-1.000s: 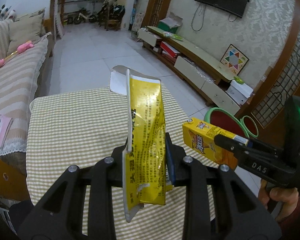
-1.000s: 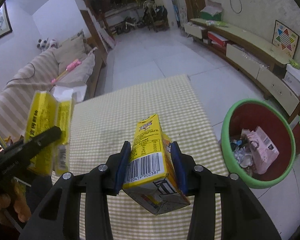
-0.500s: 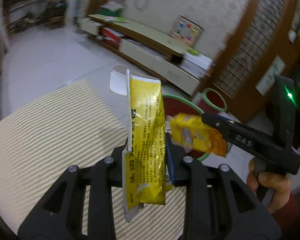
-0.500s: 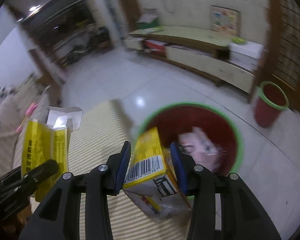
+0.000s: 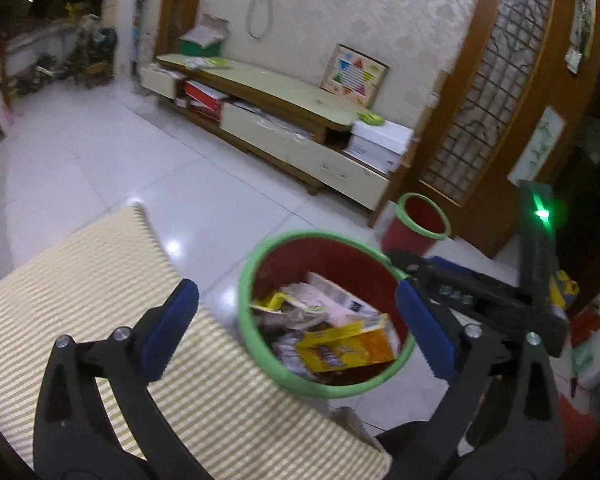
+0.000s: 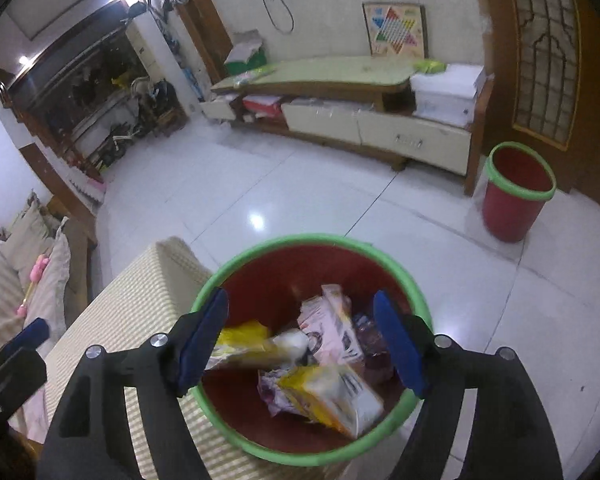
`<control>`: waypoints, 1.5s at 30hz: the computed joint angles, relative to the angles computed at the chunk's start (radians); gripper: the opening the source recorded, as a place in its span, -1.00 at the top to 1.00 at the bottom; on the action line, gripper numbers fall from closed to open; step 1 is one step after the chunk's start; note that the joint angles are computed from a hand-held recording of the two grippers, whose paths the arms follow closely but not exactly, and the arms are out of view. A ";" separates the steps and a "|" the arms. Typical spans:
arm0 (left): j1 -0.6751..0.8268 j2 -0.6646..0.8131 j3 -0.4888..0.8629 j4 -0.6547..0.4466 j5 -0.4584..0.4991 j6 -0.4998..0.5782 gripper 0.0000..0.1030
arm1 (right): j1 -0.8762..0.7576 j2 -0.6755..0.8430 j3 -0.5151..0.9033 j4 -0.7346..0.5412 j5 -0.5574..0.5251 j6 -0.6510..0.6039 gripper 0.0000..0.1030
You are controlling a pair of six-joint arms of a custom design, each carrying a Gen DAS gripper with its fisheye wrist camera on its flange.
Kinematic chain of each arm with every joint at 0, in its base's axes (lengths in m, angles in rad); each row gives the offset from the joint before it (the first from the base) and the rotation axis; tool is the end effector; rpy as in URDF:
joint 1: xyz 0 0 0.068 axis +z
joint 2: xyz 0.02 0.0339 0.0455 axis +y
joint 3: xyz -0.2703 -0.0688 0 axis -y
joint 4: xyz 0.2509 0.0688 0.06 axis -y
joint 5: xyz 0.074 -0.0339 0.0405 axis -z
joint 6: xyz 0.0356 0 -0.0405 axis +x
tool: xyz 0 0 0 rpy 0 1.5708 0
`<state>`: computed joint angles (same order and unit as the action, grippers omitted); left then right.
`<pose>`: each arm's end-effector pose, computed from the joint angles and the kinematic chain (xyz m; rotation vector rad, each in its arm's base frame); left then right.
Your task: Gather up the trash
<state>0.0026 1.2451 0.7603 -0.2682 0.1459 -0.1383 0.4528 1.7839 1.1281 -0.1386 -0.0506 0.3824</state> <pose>0.2632 -0.0045 0.2311 -0.0902 2.3241 -0.2378 0.3493 0.1720 0.1941 -0.1099 2.4102 0.4560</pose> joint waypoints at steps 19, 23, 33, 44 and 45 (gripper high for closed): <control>0.487 -0.607 -0.058 -0.289 0.039 0.085 -0.90 | 0.441 -0.411 -0.254 0.252 0.509 0.004 -0.86; 0.606 -0.637 -0.033 -0.338 0.057 0.152 -0.90 | 0.491 -0.416 -0.201 0.149 0.565 0.093 -0.86; 0.836 -0.670 -0.021 -0.463 0.299 0.279 -0.90 | 0.565 -0.407 -0.171 0.091 0.621 0.102 -0.86; 0.887 -0.673 -0.022 -0.474 0.323 0.291 -0.90 | 0.573 -0.401 -0.157 0.079 0.610 0.090 -0.86; 0.888 -0.670 -0.020 -0.475 0.323 0.291 -0.90 | 0.572 -0.399 -0.156 0.080 0.607 0.089 -0.86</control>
